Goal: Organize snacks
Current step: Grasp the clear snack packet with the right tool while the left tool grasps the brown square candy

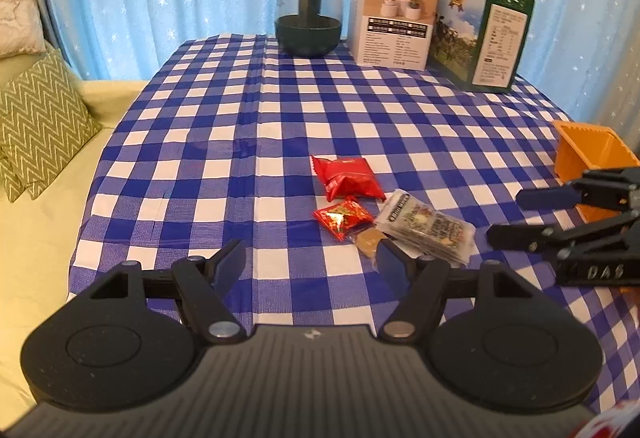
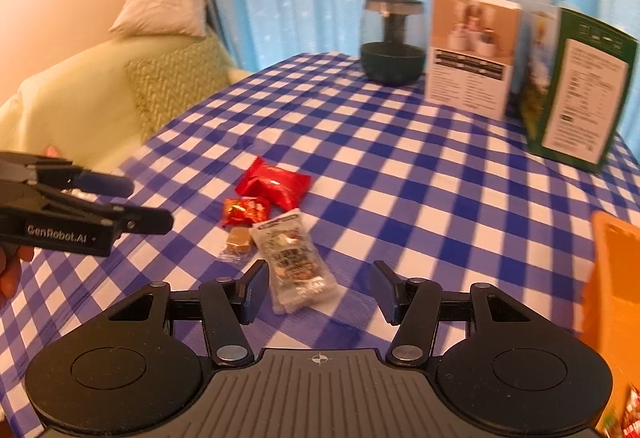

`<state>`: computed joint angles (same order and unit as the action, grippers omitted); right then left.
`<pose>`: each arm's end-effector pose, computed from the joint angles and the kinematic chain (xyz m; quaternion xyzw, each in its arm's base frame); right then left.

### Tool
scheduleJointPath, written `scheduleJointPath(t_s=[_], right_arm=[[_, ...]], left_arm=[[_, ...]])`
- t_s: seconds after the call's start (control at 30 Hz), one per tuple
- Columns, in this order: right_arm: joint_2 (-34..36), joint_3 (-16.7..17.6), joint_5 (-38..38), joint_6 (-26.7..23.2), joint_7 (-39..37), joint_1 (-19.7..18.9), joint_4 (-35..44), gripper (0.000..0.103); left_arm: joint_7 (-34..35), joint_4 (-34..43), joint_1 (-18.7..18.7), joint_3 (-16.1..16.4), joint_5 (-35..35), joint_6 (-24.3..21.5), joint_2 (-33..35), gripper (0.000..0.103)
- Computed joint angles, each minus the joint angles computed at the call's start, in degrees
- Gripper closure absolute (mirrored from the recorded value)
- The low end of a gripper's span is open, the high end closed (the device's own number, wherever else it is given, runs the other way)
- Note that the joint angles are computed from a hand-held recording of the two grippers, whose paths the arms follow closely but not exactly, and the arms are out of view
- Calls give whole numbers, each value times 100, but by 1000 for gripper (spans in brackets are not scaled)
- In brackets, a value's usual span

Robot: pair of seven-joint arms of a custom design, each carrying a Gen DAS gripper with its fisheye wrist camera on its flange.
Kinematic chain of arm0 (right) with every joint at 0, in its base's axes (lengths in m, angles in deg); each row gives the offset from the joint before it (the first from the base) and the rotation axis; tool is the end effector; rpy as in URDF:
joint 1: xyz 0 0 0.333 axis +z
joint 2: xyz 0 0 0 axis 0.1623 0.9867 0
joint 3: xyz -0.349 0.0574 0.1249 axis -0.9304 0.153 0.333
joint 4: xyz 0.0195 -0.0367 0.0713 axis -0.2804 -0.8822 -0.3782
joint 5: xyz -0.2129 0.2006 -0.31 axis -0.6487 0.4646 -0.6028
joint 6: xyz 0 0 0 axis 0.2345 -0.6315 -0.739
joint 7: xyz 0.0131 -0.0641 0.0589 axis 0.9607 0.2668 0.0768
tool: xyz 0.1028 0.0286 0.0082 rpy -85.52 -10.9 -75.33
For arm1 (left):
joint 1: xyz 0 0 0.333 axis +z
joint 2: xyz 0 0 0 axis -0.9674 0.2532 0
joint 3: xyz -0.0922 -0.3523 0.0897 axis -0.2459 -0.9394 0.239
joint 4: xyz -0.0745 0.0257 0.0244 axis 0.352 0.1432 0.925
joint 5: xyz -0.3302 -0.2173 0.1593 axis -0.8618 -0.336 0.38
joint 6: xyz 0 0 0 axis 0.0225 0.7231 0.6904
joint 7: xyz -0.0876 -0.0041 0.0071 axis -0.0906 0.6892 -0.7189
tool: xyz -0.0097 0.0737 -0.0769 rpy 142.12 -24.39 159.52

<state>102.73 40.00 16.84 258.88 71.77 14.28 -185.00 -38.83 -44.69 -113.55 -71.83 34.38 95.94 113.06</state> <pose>0.5957 0.2648 0.2664 -0.7763 0.4760 -0.1450 0.3870 0.5674 -0.4991 0.2752 -0.6139 0.6899 -0.3035 0.2346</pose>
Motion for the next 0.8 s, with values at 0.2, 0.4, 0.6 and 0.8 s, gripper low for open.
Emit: scheduleJointPath(t_s=[0.2,0.4,0.6,0.8], right_arm=[[433,413,-355,-359,-60,-319,509,47],[772,702,-186,-746,-378,-465,903,47],[949,785,177,-1002,-848,-398,1150,50],[986,846,484,-1072,-1308,-364,1164,64]], left_arm=[[84,46,27,-3,-87,11,56,34],[272,50,15,43,-312,49,105,34],[477,188,-24,92,-596,136,219,34],[675,309,-156,227,-807,237,311,34]])
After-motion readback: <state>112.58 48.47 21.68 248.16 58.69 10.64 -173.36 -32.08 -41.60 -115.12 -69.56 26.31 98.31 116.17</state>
